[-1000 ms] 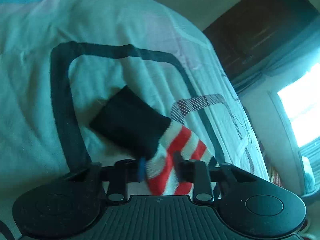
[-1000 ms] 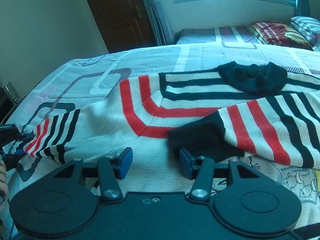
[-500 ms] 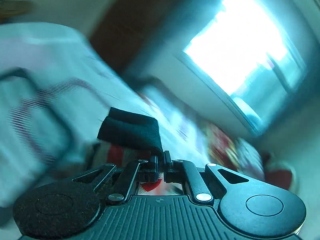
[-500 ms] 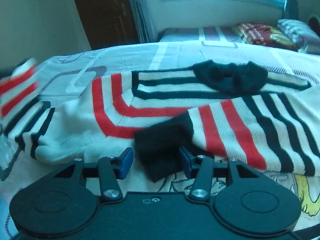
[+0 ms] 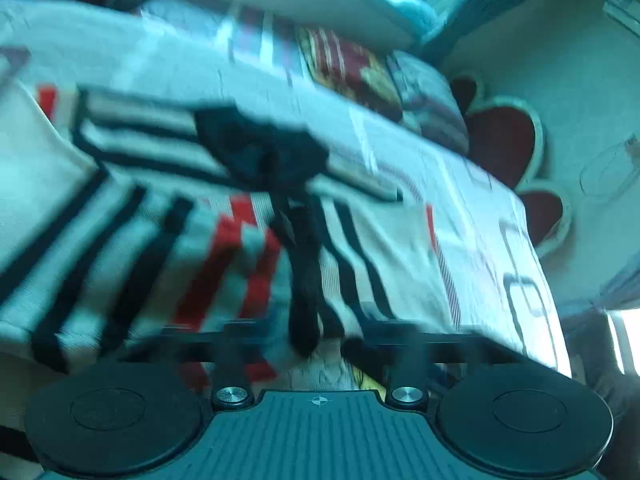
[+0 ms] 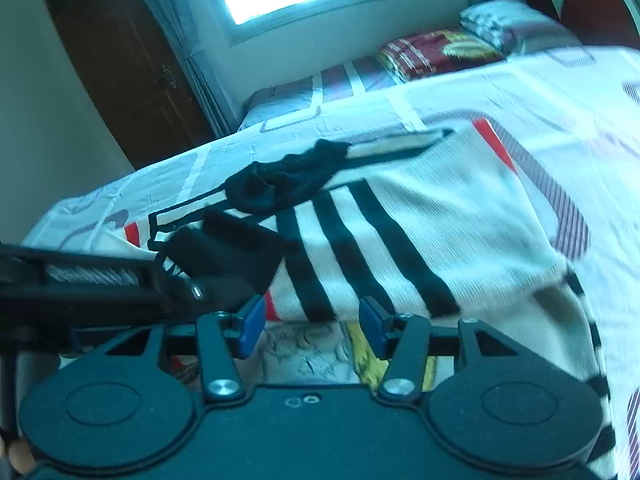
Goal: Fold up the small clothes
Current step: 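Fold the held sleeve across the sweater body with the left gripper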
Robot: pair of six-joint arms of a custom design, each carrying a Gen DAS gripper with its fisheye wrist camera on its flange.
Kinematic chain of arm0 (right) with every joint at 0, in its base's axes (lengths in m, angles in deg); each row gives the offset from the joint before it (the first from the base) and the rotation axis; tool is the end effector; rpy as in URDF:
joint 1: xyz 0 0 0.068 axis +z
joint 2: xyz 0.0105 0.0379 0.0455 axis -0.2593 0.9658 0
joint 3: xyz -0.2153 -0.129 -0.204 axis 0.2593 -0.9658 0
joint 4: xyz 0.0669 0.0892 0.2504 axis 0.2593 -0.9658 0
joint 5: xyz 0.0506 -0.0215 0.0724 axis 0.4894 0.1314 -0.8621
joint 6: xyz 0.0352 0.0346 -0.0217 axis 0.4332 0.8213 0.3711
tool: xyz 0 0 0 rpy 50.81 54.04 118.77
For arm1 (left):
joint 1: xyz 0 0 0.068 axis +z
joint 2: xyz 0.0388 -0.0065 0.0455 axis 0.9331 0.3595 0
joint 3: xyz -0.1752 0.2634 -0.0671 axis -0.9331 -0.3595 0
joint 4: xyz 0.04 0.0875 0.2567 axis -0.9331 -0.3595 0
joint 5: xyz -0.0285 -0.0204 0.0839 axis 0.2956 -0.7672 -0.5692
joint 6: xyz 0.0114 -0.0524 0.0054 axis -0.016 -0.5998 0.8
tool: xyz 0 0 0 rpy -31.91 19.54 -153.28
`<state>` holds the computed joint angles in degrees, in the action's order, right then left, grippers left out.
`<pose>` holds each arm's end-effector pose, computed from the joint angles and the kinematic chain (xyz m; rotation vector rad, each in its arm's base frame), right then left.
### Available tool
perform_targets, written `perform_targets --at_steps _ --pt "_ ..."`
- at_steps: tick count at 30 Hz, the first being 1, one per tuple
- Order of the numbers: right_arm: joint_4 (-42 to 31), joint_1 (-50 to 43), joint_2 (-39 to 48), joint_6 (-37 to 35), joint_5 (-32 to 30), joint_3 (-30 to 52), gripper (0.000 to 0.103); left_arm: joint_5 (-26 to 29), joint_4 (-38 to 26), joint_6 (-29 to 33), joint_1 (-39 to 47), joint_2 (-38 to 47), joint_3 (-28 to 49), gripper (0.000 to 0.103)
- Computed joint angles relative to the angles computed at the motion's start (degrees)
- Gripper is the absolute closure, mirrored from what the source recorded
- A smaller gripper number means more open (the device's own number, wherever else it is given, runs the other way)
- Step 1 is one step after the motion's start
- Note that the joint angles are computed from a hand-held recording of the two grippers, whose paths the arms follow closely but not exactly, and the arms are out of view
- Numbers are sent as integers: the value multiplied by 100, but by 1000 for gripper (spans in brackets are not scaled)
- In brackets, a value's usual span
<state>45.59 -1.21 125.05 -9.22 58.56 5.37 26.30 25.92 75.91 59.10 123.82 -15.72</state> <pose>0.2393 0.0491 0.1533 0.6902 2.1988 0.1812 0.3973 -0.0919 0.1695 0.4959 2.4506 -0.9457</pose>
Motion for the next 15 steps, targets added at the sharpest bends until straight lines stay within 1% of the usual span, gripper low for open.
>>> perform_targets --at_steps 1,2,3,5,7,9,12,13,14,15 --pt "137 -54 -8 56 -123 -87 48 9 427 -158 107 -274 -293 0" --pt "257 -81 12 114 -219 -126 47 59 737 -227 187 -400 -404 0" --pt "313 -78 19 116 -267 -135 46 100 686 -83 262 -558 -445 0" --pt "389 -76 65 -30 -352 -158 46 -43 498 113 436 -591 -269 0" --pt "358 -64 216 -110 -473 -49 46 -452 498 193 673 -484 -144 0" --pt "477 -89 411 -95 -589 49 46 -770 545 237 1006 -351 -95 0" --pt "585 5 658 -186 -575 260 46 -1281 783 289 1440 -115 -96 0" --pt "572 97 758 -281 -440 351 46 -1423 911 312 1555 -27 -119 0" --pt "529 174 869 -367 -247 450 47 -1569 1012 333 1650 120 -92 0" --pt "544 216 993 -387 -79 522 58 -1615 1167 371 1763 268 -151 0"
